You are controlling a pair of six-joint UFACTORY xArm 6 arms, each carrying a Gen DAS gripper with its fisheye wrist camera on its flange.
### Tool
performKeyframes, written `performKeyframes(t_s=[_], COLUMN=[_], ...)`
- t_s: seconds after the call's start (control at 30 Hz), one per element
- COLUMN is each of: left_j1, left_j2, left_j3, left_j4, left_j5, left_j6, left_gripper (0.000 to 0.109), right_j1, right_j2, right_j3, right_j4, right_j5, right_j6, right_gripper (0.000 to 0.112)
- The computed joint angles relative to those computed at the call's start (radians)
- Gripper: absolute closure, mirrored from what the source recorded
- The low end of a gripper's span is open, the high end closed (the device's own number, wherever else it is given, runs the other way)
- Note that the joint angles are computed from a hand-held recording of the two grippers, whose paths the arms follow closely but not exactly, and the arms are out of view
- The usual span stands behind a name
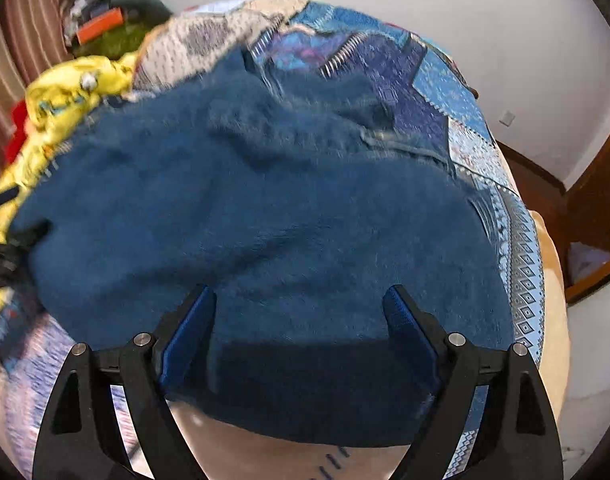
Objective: Fold large clothes
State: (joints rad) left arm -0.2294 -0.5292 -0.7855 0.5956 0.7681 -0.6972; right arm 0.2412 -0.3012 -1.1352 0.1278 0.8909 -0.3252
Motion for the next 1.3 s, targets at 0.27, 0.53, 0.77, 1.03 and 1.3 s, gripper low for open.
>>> performKeyframes(t_s=[0.27, 0.53, 0.77, 1.03, 1.3], left_j1=[0.096, 0.165, 0.167, 0.171, 0.199], left_j2=[-0.183, -0.319, -0.35, -0.198, -0.028], left_j3=[0.145, 0.195, 0.232, 0.231, 0.174], left_j4=[-0.204, -0.329, -0.623, -1.134, -1.561], left_j5=[0.021, 0.128, -0.022, -0.133, -0.213], left_j6=[0.017, -0.016, 0.066, 0.395, 0.703], left_gripper=[0.006, 0.006, 0.006, 0.01, 0.05], right_j1=[-0.146, -0.298, -0.287, -0.225, -0.179], right_j2=[-0.05, -0.085, -0.142, -0.171, -0.167], right_j3=[0.05, 0.05, 0.073, 0.084, 0.095], right_j4=[0.012, 0.136, 0.121, 0.167, 0.171], right_j5=[-0.008, 0.116, 0.083, 0.04, 0.03], right_j6=[0.011, 0.029, 0.042, -0.002, -0.001], right_gripper=[0.01, 0.01, 0.01, 0.01, 0.01])
